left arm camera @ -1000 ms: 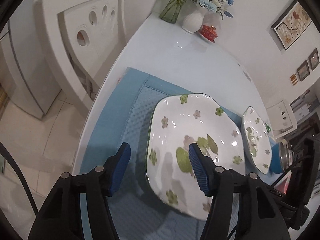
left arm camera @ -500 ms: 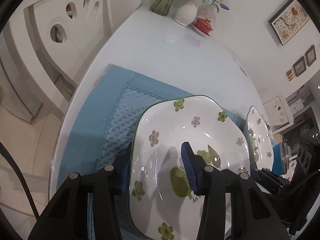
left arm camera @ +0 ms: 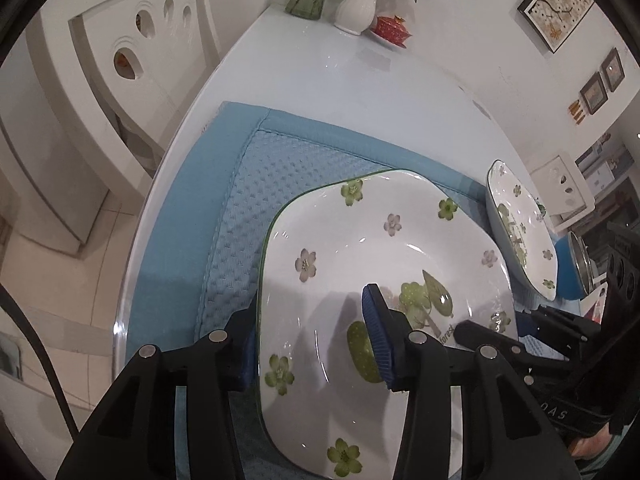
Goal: Organize plates and bowls
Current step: 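Grasp the rim of the larger forest-print plate with both grippers, then carry the forest-print plate with both grippers and lower it onto the Sunflower plate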
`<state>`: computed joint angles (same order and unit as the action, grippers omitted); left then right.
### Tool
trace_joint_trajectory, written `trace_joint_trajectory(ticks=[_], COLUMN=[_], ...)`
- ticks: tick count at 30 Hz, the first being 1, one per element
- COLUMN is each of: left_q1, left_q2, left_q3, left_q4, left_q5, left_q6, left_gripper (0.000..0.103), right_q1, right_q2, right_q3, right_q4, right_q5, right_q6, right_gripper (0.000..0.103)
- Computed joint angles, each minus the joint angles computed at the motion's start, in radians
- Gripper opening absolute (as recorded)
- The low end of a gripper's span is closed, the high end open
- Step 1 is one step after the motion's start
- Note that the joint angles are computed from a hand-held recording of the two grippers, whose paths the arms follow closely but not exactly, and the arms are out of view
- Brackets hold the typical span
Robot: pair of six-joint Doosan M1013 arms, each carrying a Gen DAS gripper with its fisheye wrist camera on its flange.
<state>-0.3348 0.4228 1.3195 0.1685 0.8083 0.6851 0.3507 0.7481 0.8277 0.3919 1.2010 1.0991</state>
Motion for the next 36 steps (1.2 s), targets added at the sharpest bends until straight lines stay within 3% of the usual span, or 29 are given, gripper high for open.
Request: trace_joint_trajectory(ticks=[4,9,18,27,36], left_q1=[-0.007,-0.015,-0.041,-0.104,-0.195], left_q2=[0.007,-0.017,-0.046,-0.114,-0.178], left_q3=[-0.015,0.012,0.005,0.026,0.083], left_q4=[0.034,0.071,0.147,0.253,0.293], left_q5=[0.024,-0.013,-0.012,0.016,0.088], left_q6=[0.019,-0.030,-0.081,-0.190,-0.256], left_gripper=[0.042,0.042,0.042,0.042,0.042], right_q1=[0.007,0.005,-0.006,-0.024,-0.045], right_q2=[-0.004,-0.027,-0.060,-0.188,-0.340], right_q3=[-0.004,0.018,0.024,0.154,0.362], right_q4=[-0.025,-0.012,0.009,0.037,0.050], right_q5=[-0.009,-0.020,-0.016,-0.058,-0.082], right_q6=[-0.035,-0.070,-0.100,-0.139,-0.136], right_gripper=[0.037,0.037,0.037,0.037,0.037])
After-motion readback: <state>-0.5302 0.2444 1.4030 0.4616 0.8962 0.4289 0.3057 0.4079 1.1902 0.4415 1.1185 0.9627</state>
